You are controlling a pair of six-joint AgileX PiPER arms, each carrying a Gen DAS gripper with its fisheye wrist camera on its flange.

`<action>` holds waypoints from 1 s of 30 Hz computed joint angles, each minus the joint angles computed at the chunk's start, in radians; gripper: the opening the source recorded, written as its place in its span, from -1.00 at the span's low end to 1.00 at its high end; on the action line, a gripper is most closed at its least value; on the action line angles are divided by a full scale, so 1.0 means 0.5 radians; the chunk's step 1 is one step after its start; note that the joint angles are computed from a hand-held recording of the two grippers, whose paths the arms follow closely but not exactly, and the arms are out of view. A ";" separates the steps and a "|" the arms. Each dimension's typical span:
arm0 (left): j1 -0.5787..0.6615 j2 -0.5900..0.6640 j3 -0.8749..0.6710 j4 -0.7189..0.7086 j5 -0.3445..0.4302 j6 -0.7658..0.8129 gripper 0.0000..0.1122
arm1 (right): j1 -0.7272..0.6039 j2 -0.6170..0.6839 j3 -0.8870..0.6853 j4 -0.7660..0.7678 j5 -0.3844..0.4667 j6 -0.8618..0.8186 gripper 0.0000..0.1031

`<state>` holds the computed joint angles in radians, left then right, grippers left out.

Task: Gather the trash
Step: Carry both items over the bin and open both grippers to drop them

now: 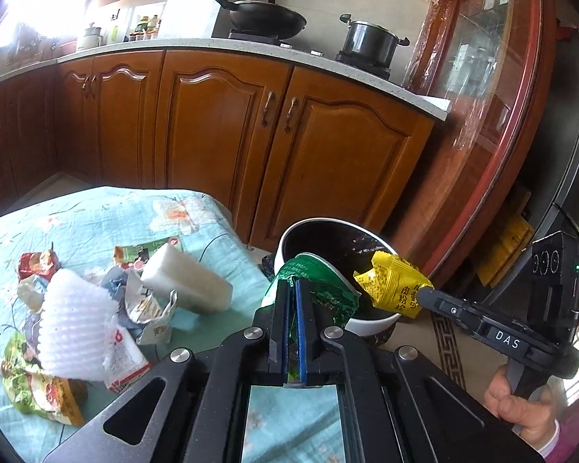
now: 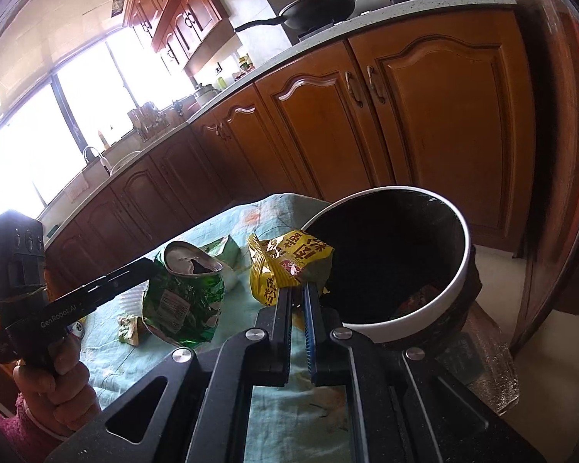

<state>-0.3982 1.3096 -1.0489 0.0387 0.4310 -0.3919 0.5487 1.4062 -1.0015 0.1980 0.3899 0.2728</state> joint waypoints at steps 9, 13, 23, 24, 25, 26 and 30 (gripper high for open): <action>0.033 0.588 -0.577 -0.274 0.036 0.314 -1.00 | -0.295 0.154 -0.144 0.199 0.120 -0.336 -0.89; 0.042 0.878 -0.919 -0.345 0.139 0.375 -1.00 | -0.364 0.250 -0.213 0.198 0.168 -0.396 -0.89; 0.038 1.332 -1.490 -0.395 0.415 0.400 -1.00 | -0.427 0.456 -0.357 0.194 0.274 -0.465 -0.63; 0.045 1.306 -1.452 -0.407 0.417 0.411 -0.98 | -0.437 0.476 -0.373 0.232 0.290 -0.494 -0.27; 0.047 1.301 -1.446 -0.398 0.421 0.404 -0.97 | -0.443 0.475 -0.357 0.285 0.275 -0.535 -0.07; 0.051 1.260 -1.385 -0.397 0.403 0.405 -0.92 | -0.441 0.477 -0.349 0.284 0.251 -0.530 -0.05; 0.051 1.074 -1.110 -0.321 0.289 0.319 -0.56 | -0.429 0.434 -0.298 0.357 0.207 -0.566 -0.04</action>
